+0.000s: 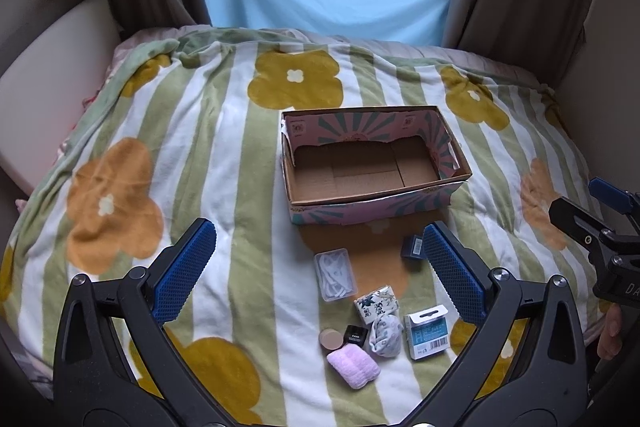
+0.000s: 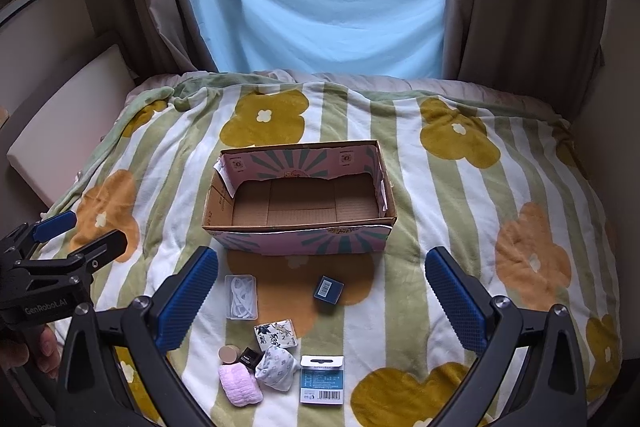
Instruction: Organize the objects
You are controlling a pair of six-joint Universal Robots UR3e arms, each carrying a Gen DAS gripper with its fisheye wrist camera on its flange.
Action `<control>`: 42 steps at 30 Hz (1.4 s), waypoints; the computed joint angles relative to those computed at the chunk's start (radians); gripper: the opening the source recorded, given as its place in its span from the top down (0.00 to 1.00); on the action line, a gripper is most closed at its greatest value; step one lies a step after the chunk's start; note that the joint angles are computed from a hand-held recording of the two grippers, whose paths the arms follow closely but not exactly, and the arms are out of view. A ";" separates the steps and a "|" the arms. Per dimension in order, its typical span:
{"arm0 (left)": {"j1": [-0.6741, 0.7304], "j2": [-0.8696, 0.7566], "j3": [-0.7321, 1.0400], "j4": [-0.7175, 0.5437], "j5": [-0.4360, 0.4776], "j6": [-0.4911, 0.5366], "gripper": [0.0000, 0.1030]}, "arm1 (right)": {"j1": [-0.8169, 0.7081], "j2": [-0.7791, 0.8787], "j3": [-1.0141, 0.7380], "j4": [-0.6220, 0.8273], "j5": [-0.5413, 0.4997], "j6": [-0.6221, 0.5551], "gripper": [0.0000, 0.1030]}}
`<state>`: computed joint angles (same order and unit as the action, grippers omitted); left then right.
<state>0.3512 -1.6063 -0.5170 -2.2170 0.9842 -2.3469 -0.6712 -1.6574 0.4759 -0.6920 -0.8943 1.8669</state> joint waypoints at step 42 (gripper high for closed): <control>-0.398 -0.071 -1.087 0.953 0.354 -0.335 0.10 | 0.014 -0.336 1.390 -0.936 -0.398 -0.070 0.01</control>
<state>-0.0471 -1.6769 -1.6043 -1.2636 1.3379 -2.6823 -0.6568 -1.9931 1.8659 -1.6283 -1.2925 1.7964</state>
